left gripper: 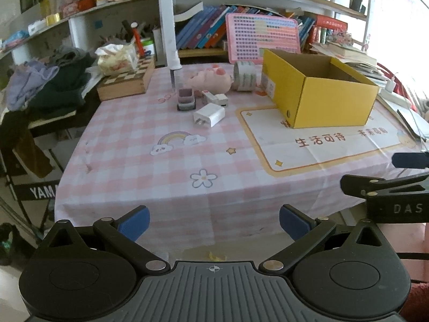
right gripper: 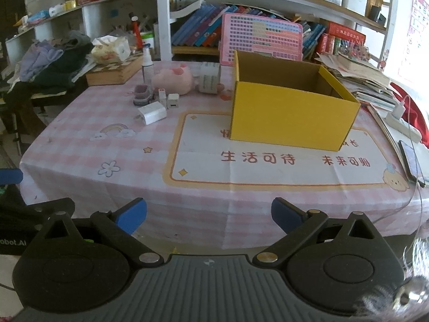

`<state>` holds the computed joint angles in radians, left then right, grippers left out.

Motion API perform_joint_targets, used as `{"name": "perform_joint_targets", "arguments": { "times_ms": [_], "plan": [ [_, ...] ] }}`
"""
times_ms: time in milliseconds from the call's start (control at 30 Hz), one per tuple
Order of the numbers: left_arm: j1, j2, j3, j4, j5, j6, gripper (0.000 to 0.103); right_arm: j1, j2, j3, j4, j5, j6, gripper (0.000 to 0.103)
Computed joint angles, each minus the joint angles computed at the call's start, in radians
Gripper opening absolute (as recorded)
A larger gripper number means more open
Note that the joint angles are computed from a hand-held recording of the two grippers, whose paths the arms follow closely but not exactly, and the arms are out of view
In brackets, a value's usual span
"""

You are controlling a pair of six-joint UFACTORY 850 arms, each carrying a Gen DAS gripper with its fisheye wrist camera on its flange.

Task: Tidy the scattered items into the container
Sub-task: 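Move both tools toward the white chargers on the tablecloth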

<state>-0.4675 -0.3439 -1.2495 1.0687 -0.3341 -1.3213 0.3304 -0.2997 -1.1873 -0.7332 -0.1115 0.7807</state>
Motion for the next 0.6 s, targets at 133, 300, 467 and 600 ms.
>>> {"name": "perform_joint_targets", "arguments": {
  "times_ms": [133,300,467,600],
  "plan": [
    [-0.005,0.000,0.001,0.005,-0.004,0.013,0.103,0.001,0.001,0.002,0.084,0.015,-0.097,0.091],
    [-0.003,0.003,0.003,0.016,-0.018,-0.017,0.103,-0.003,-0.002,-0.002,0.242,0.029,-0.253,0.081],
    [-0.001,0.016,0.021,0.143,0.010,-0.141,0.103,-0.002,-0.003,-0.003,0.296,0.046,-0.319,0.073],
    [-0.002,0.014,0.022,0.194,0.008,-0.183,0.103,-0.001,-0.017,-0.015,0.379,0.054,-0.407,0.073]
  ]
}}
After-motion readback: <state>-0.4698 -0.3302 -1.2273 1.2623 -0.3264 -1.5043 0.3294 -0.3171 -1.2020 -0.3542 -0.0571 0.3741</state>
